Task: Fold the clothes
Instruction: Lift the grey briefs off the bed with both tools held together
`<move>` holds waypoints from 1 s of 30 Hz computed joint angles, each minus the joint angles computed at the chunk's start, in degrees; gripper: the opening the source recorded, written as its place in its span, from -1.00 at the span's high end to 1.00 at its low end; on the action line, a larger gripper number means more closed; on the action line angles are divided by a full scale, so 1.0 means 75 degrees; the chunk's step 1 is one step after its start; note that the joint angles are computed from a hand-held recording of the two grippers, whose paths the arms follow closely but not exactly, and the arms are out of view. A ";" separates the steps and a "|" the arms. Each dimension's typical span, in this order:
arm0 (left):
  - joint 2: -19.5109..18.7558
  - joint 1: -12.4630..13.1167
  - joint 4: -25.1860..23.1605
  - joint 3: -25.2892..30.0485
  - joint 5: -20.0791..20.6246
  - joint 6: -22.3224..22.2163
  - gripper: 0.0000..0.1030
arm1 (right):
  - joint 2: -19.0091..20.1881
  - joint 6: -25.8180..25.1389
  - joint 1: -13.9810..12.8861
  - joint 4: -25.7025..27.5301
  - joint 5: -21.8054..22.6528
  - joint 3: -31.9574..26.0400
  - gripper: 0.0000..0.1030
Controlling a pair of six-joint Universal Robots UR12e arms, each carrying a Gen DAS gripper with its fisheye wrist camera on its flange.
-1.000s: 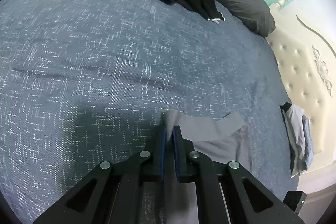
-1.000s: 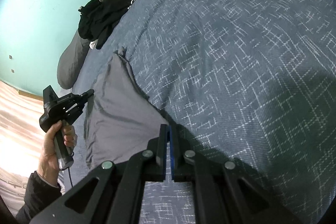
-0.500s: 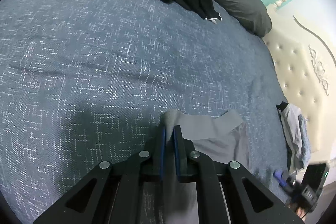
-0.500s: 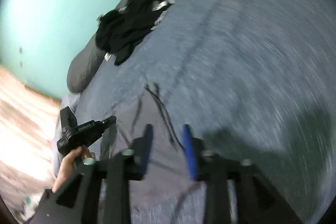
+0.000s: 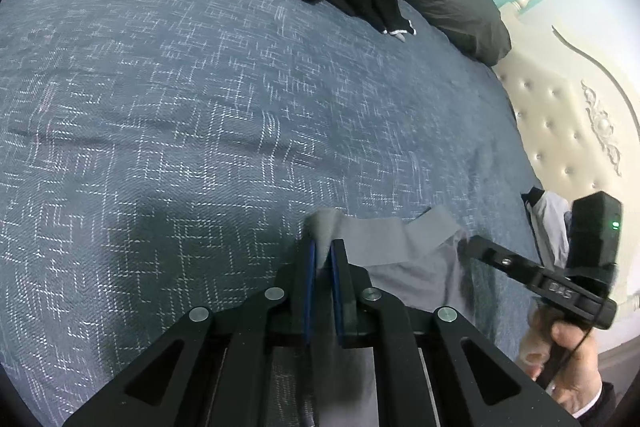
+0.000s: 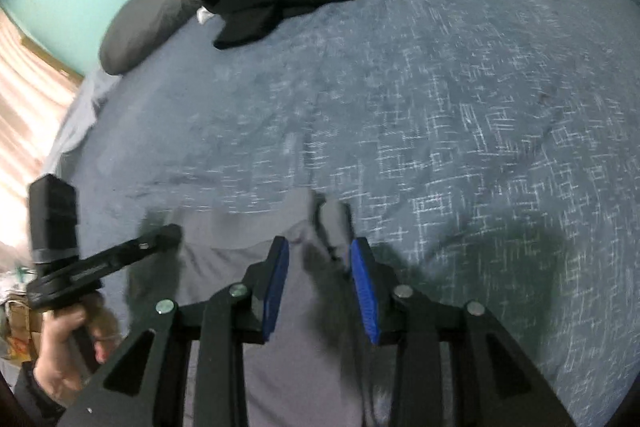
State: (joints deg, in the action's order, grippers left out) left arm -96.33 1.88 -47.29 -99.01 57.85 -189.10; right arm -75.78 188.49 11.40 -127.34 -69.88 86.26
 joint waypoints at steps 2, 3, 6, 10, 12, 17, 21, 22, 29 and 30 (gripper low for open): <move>-0.0001 0.0009 0.0004 -0.0011 -0.0020 0.0007 0.84 | 0.0058 -0.0071 -0.0006 0.0046 -0.0021 -0.0023 0.47; 0.0000 0.0014 0.0007 -0.0016 -0.0030 0.0012 0.84 | 0.0083 -0.0125 -0.0004 0.0049 -0.0024 -0.0031 0.61; -0.0004 0.0011 0.0023 -0.0014 -0.0043 0.0007 0.84 | 0.0114 -0.0341 0.0014 -0.0082 -0.0044 -0.0007 0.84; -0.0006 0.0004 0.0050 -0.0021 -0.0066 -0.0005 0.84 | 0.0117 -0.0536 0.0035 -0.0209 -0.0146 0.0001 0.95; -0.0014 -0.0002 0.0049 -0.0010 -0.0074 0.0023 0.84 | 0.0066 -0.0436 0.0038 -0.0494 -0.0281 0.0099 0.96; -0.0036 -0.0059 0.0076 0.0018 0.0010 0.0047 0.84 | 0.0121 -0.0469 0.0028 -0.0516 -0.0300 0.0080 0.96; -0.0064 -0.0055 0.0024 0.0057 -0.0052 0.0089 0.83 | 0.0169 -0.0254 -0.0067 -0.0159 -0.0060 -0.0015 0.95; -0.0070 -0.0053 0.0012 0.0065 -0.0081 0.0113 0.83 | 0.0157 -0.0120 -0.0105 -0.0177 0.0058 -0.0004 0.94; -0.0070 -0.0017 -0.0014 0.0050 -0.0194 0.0132 0.81 | 0.0199 0.0253 -0.0196 -0.0185 0.0346 -0.0183 0.94; -0.0074 -0.0018 -0.0031 0.0059 -0.0206 0.0145 0.80 | 0.0212 0.0330 -0.0234 -0.0202 0.0428 -0.0209 0.93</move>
